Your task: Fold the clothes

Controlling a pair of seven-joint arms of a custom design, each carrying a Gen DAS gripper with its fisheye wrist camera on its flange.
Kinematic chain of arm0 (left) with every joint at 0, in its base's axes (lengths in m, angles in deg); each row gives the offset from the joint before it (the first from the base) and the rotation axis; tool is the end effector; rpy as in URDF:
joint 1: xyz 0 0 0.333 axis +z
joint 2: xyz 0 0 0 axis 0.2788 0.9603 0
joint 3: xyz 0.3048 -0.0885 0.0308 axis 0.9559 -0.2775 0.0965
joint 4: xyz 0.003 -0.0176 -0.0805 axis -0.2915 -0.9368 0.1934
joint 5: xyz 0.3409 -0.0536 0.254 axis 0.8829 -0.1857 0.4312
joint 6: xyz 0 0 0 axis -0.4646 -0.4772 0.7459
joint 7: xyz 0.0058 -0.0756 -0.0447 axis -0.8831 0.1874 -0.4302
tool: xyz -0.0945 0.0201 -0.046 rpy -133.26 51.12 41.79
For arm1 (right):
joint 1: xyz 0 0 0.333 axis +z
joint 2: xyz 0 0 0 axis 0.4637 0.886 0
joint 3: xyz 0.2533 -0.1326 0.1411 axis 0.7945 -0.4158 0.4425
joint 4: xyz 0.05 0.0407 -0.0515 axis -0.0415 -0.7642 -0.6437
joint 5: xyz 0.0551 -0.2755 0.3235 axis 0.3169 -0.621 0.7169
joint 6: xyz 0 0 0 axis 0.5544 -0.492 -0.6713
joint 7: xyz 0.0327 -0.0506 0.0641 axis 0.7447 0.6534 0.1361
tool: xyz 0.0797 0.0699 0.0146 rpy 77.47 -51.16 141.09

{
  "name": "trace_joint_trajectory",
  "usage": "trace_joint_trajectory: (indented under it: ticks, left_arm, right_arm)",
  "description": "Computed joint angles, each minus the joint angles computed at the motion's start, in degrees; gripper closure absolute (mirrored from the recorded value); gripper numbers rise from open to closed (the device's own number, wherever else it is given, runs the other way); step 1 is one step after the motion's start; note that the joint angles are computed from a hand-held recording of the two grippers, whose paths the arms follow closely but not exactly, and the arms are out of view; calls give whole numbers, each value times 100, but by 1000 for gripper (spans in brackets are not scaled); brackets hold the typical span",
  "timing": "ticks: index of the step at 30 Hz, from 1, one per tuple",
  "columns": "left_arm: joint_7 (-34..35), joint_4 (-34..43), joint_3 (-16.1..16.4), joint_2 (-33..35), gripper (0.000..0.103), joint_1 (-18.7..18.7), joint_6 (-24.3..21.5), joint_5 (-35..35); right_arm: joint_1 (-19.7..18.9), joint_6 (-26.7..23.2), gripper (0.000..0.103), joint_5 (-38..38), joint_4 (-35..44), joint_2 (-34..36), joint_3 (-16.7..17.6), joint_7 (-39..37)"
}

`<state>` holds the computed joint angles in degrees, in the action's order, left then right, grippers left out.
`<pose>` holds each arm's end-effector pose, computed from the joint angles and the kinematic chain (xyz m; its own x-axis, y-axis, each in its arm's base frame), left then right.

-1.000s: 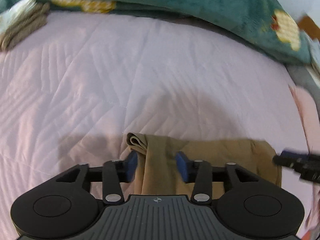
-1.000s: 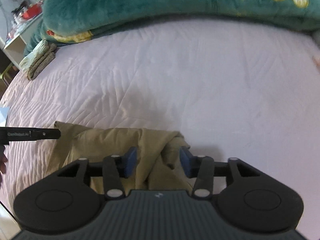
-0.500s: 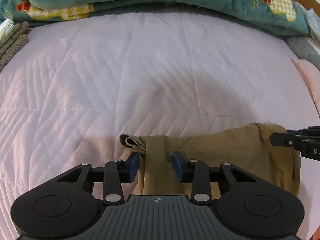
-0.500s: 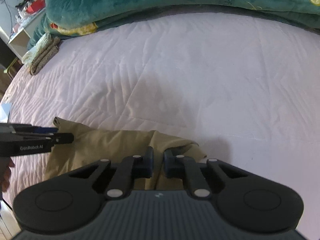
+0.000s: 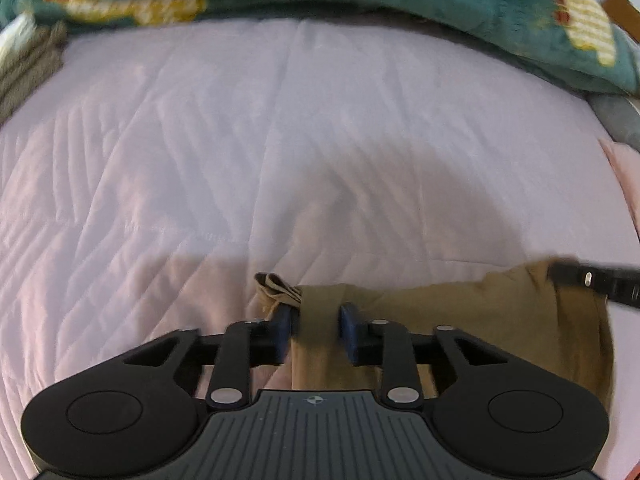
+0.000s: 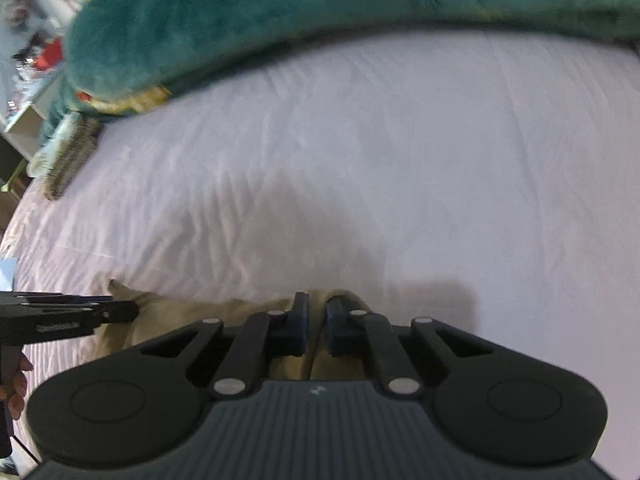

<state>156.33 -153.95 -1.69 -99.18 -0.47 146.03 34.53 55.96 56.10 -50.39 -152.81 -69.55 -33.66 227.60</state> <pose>0.4642 -0.2657 0.4734 -0.1141 -0.9676 0.2254 -0.9185 0.0163 -0.3952 0.4523 0.3922 0.5194 -0.0766 -0.9593 -0.2719 -0.8799 0.1933 -0.4341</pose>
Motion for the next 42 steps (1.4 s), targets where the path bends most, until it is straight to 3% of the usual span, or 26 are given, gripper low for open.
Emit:
trace_joint_trajectory:
  ticks: [1, 2, 7, 10, 12, 15, 20, 22, 26, 32, 37, 40, 42]
  left_arm:
    - [-184, 25, -31, -25, 47, 59, -91, 88]
    - [-383, 21, -60, -87, 45, 115, -165, 182]
    - [-1468, -38, -409, -772, 41, 376, -670, 1140]
    - [-1696, -173, -512, -1169, 37, 176, -656, 1292]
    - [-1817, -239, -555, -1324, 32, -5, -677, 1224]
    - [-2075, -498, -619, -1378, 30, -297, -605, 945]
    - [-2396, -847, -685, -987, 27, -447, -532, 987]
    - [-2339, -931, -472, -848, 14, -513, -401, 734]
    - [-2555, -927, -396, -1025, 15, -349, -533, 729]
    - [-2958, -828, -656, -1532, 15, -184, -1326, 1294]
    - [-3386, -579, -812, -1663, 15, -230, -2114, 1469]
    - [-3383, -290, -875, -1580, 15, -343, -2623, 1568]
    - [-3422, -144, -869, -1507, 15, -413, -2877, 1523]
  right_arm:
    - [9, -56, 89, 189, 2, -2, -33, -89]
    - [17, -99, 88, 264, -7, -43, -40, -171]
    - [63, -935, 57, -600, 108, -483, 259, -141]
    - [149, -880, 44, -1125, 14, -792, 522, 91]
    - [196, -793, 41, -1538, -1, -830, 726, 264]
    - [315, -367, 41, -1618, -134, -792, 749, 325]
    - [517, 206, 43, -254, -391, -449, 346, -298]
    - [556, -250, 45, 294, -193, -156, 230, -733]
    - [526, -707, 45, 519, 176, 1, 176, -1108]
    - [433, -333, 44, 447, 33, -547, 218, -874]
    - [488, -45, 44, 984, 91, -279, 143, -1478]
    - [494, -283, 45, 1047, 354, 42, 167, -1557]
    - [503, -770, 44, 1054, 588, 288, 159, -1636]
